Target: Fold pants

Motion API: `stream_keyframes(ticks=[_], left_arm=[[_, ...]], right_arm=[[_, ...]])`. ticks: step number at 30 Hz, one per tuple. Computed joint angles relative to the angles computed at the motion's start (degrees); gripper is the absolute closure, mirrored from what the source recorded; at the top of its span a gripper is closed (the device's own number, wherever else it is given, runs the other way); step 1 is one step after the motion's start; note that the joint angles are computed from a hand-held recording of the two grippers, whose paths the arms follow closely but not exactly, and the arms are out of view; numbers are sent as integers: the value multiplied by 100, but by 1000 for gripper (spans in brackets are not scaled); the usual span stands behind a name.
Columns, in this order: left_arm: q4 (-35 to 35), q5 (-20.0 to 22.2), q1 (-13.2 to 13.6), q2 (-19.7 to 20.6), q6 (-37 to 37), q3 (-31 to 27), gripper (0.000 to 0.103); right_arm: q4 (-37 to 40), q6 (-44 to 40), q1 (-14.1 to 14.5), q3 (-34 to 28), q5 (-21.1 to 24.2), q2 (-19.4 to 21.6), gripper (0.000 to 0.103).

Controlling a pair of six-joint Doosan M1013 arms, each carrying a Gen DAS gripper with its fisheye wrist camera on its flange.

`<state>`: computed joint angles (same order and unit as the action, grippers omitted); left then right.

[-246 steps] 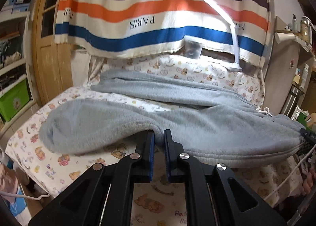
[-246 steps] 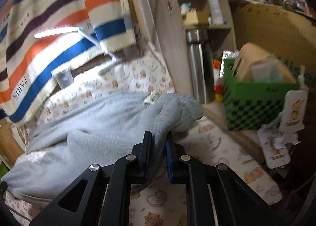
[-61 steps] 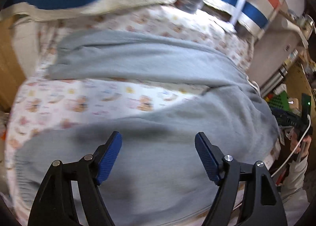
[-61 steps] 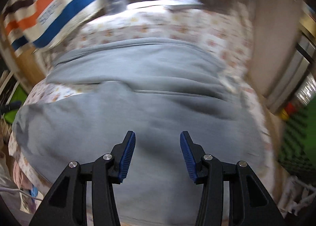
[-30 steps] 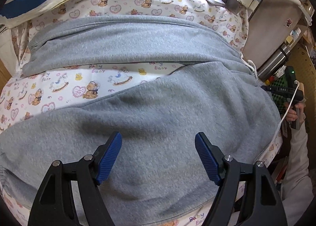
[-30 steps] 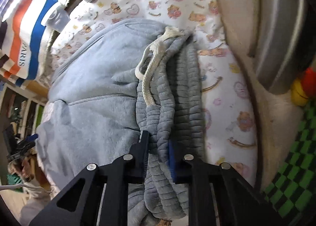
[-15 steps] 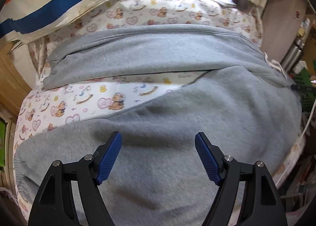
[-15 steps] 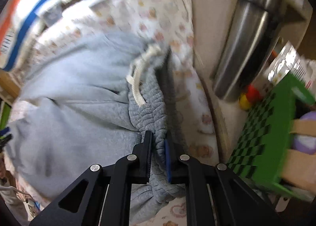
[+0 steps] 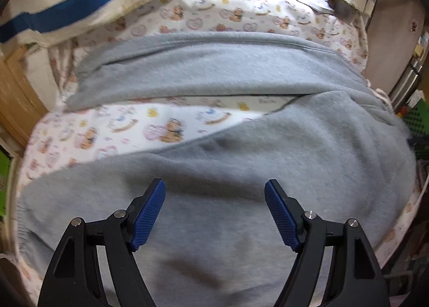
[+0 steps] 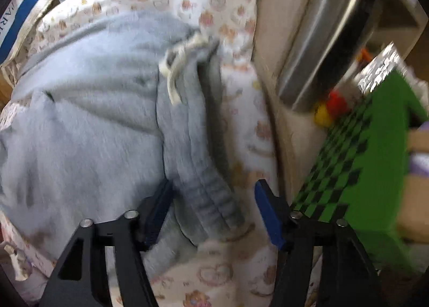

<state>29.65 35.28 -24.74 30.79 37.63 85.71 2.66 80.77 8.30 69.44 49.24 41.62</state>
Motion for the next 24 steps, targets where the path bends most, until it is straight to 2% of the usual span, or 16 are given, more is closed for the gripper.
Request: stream_keyframes(ticks=[1,2,4,7,11,13,17,21,22,24], left_arm=[[-97,-40,-3,15,72,-16,28],[-127,-45,-16,27,103,-36,28],[-117,-37,-44,20,96,-49,28],[88,-65,-76,-89,-71,42,28],[674,77,-132,-220,-547,188,28],[732,80,-124,-237,-580,223,28],[574,87,-62,-176,-509,203,28],[534,145,-19,-167,-422,171,28],[574,176,-9,-165,-449,145,28],[628,197,34,-159,-507,65,28]], right_arm=[[54,10,-8,32,6,6,57],[371,-159,-54,63,-5,10,61],[288,-23,-16,189,-252,-70,73],[-751,670,173,542,-789,-357,77],[-1268,1174,239,846,-1115,-637,78],[-1449,1354,261,817,-1051,-586,78],[-1712,1628,322,362,-475,-100,70],[-1902,1969,336,302,-705,-145,59],[-2313,2351,379,339,-841,-212,49],[-3155,3160,449,492,-1210,-370,41]])
